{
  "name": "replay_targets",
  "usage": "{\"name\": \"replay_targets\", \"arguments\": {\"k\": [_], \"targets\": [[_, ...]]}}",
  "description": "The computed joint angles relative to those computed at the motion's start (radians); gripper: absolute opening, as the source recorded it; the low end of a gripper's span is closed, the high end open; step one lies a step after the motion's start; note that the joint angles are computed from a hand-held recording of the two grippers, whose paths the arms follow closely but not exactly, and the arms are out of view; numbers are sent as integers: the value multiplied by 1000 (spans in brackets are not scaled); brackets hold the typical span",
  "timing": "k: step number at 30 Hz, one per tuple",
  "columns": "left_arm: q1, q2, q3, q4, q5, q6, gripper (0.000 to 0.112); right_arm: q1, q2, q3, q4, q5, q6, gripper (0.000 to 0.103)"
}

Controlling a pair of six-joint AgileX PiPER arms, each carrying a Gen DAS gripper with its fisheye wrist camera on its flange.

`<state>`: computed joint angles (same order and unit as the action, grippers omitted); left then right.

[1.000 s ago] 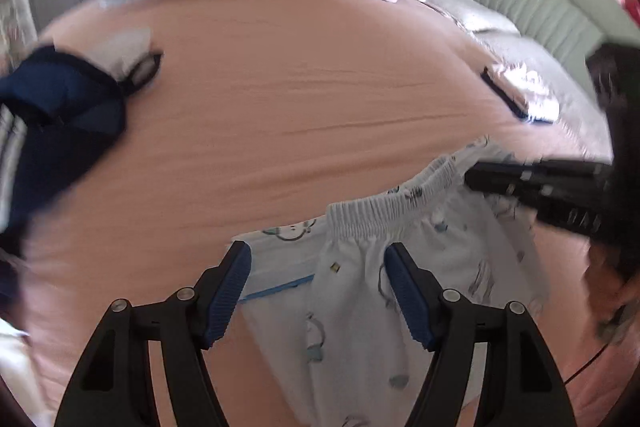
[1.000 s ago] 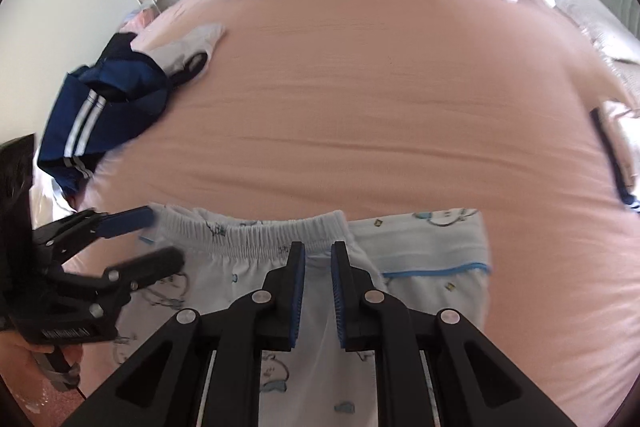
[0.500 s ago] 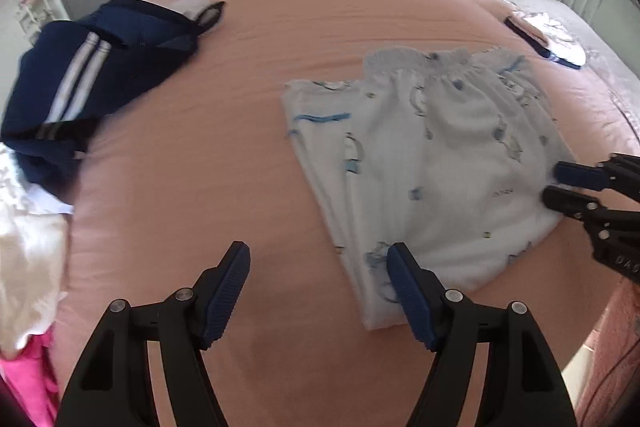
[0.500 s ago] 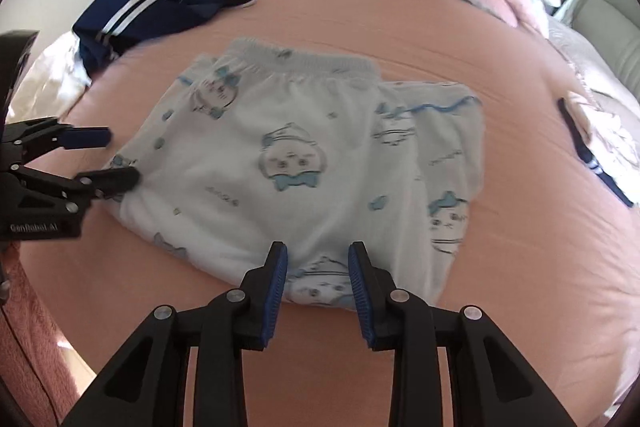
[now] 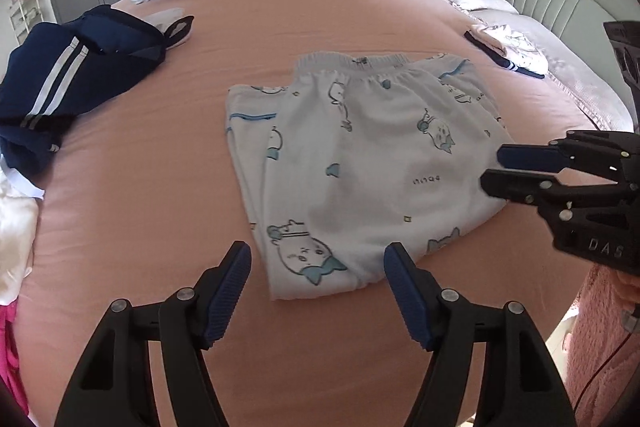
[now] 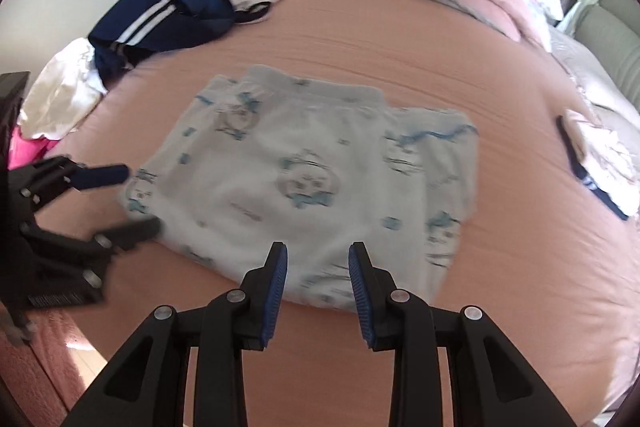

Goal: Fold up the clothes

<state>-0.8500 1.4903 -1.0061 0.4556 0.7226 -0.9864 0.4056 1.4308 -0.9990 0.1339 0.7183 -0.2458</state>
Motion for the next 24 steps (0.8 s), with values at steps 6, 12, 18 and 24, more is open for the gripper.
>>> {"name": "replay_targets", "arguments": {"k": [6, 12, 18, 24], "targets": [[29, 15, 5, -34, 18, 40, 72, 54, 48, 17, -47, -28, 75, 36], [57, -20, 51, -22, 65, 49, 85, -153, -13, 75, 89, -28, -121, 33], [84, -76, 28, -11, 103, -14, 84, -275, -97, 94, -9, -6, -72, 58], [123, 54, -127, -33, 53, 133, 84, -243, -119, 25, 80, 44, -133, 58]]}}
